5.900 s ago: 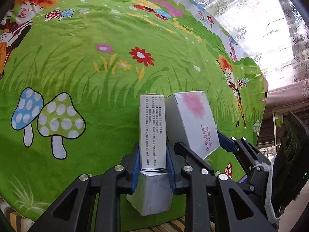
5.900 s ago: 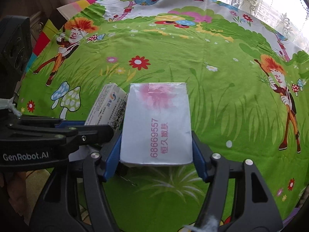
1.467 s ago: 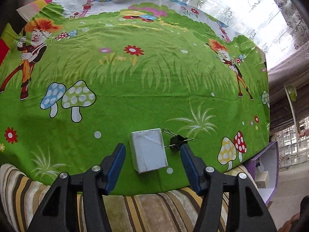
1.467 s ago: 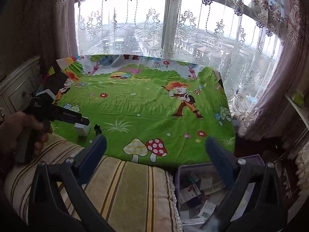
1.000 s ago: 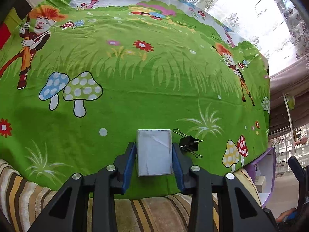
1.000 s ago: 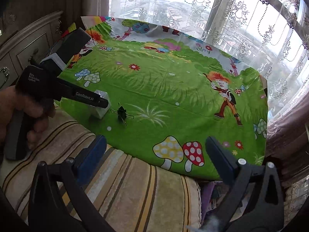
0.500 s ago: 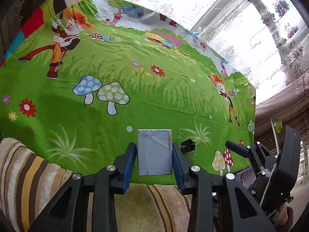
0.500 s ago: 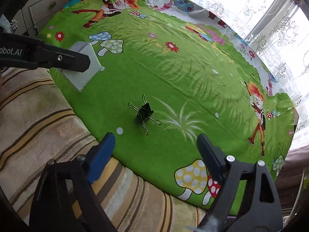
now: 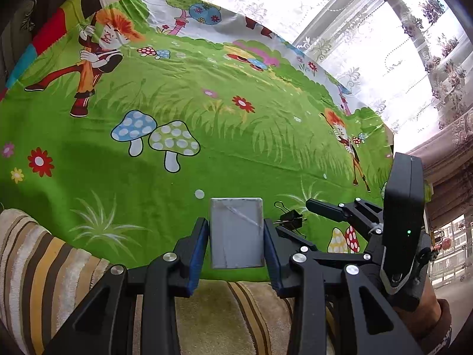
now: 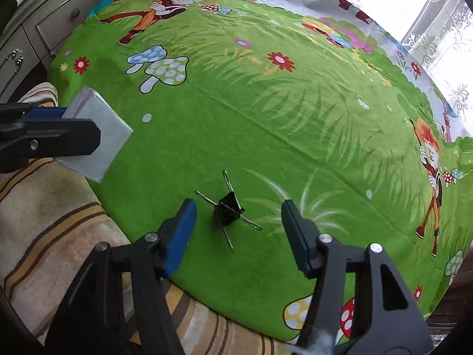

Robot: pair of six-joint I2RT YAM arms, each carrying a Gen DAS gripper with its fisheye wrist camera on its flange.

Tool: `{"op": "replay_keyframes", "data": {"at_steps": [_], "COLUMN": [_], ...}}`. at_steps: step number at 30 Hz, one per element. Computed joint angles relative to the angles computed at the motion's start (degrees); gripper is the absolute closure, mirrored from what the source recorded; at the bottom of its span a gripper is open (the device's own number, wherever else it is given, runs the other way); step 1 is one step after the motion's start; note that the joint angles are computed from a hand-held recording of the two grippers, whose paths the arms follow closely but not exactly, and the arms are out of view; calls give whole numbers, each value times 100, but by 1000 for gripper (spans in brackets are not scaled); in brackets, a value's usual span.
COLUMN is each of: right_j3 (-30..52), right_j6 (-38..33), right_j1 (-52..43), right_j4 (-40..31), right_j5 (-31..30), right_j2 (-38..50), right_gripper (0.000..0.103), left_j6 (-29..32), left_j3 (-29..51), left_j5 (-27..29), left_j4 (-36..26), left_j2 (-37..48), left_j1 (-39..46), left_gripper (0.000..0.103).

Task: Organize rigid objects
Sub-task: 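Grasp the black binder clip with the right gripper while the left gripper holds the white cube, then carry the white cube and black clip over the purple box and open both grippers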

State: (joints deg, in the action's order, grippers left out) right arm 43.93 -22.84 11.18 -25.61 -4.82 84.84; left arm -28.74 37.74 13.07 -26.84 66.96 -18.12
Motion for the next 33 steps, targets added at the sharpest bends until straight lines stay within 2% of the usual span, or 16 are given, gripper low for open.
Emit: {"op": "replay_keyframes", "data": {"at_steps": [2, 3, 7, 20, 33], "right_j3": [56, 75, 29, -452, -905], "right_j6": [32, 14, -18, 358, 444], "right_j1": [-56, -80, -90, -435, -1271], "right_j4": [-46, -85, -84, -359, -1388], "right_j5": [-131, -206, -343, -529, -456], "right_j2": [123, 173, 121, -1215, -3573], "right_gripper": [53, 64, 80, 82, 82], "left_j6": [-2, -2, 0, -15, -320], "left_j3": [-2, 0, 7, 9, 116], "left_j5": [-3, -4, -16, -151, -420], "left_j4": [7, 10, 12, -29, -251], "left_j2": [16, 26, 61, -60, -645], "left_j1": [8, 10, 3, -115, -800], "left_gripper": [65, 65, 65, 65, 65]}}
